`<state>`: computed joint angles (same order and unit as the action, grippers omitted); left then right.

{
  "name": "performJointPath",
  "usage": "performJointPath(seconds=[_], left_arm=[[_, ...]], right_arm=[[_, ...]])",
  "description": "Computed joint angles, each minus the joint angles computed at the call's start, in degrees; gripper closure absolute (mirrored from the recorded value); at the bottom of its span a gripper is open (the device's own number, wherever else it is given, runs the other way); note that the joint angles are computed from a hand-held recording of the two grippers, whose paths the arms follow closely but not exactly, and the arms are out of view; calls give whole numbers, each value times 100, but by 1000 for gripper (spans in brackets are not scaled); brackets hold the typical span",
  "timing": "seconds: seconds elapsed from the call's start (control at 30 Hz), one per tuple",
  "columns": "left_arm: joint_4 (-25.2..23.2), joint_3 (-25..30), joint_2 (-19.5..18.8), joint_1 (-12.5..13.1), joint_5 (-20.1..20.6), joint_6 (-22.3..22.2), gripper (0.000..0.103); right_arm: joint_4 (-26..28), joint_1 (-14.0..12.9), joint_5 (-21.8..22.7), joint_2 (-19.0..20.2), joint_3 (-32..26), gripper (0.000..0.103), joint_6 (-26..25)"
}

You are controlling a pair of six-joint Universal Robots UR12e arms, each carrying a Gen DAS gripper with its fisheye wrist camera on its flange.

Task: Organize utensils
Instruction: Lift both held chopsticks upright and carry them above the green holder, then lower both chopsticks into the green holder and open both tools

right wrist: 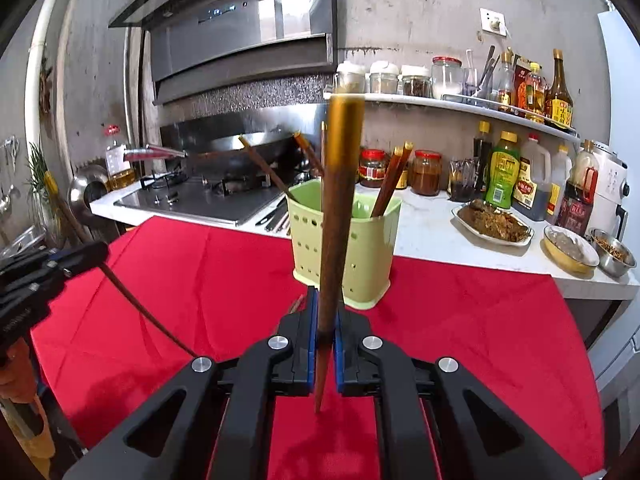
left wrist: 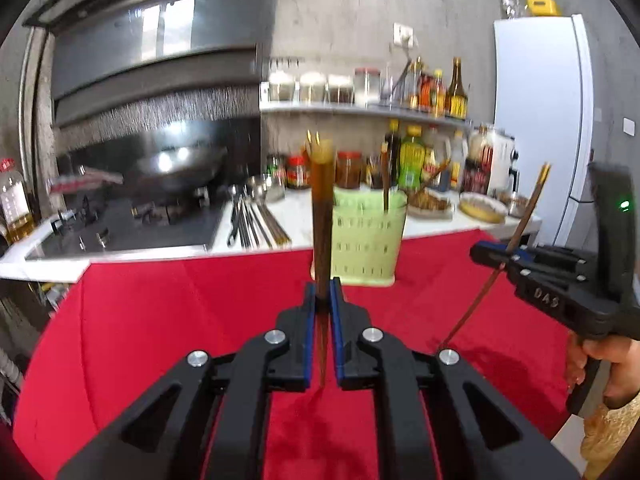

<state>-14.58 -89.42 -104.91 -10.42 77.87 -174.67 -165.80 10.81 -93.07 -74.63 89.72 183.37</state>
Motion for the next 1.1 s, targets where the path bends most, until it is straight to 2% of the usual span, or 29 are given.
performJointPath(seconds=[0.1, 0.2, 0.43, 0.6, 0.73, 0.87, 1.1], left_arm=[[-248, 56, -89, -5, 38, -12, 96], [-275, 39, -94, 9, 5, -42, 97], [-98, 39, -73, 31, -59, -123, 97], [-143, 305, -191, 1, -96, -191, 97], [-92, 677, -333, -46, -142, -202, 97], [-51, 1212, -533, -110, -155, -148, 97], [-187, 2284, -1008, -175, -250, -175, 97]], right_arm=[[63, -13, 33, 28, 2, 96, 30], [58, -26, 47, 24, 20, 96, 50], [-29, -47, -24, 0, 36, 97, 27], [19, -112, 5, 17, -74, 97, 70], [-75, -164, 121, 54, -309, 97, 38], [-218, -193, 235, 166, -784, 97, -80], [-324, -228, 94, 527, -1713, 97, -336]])
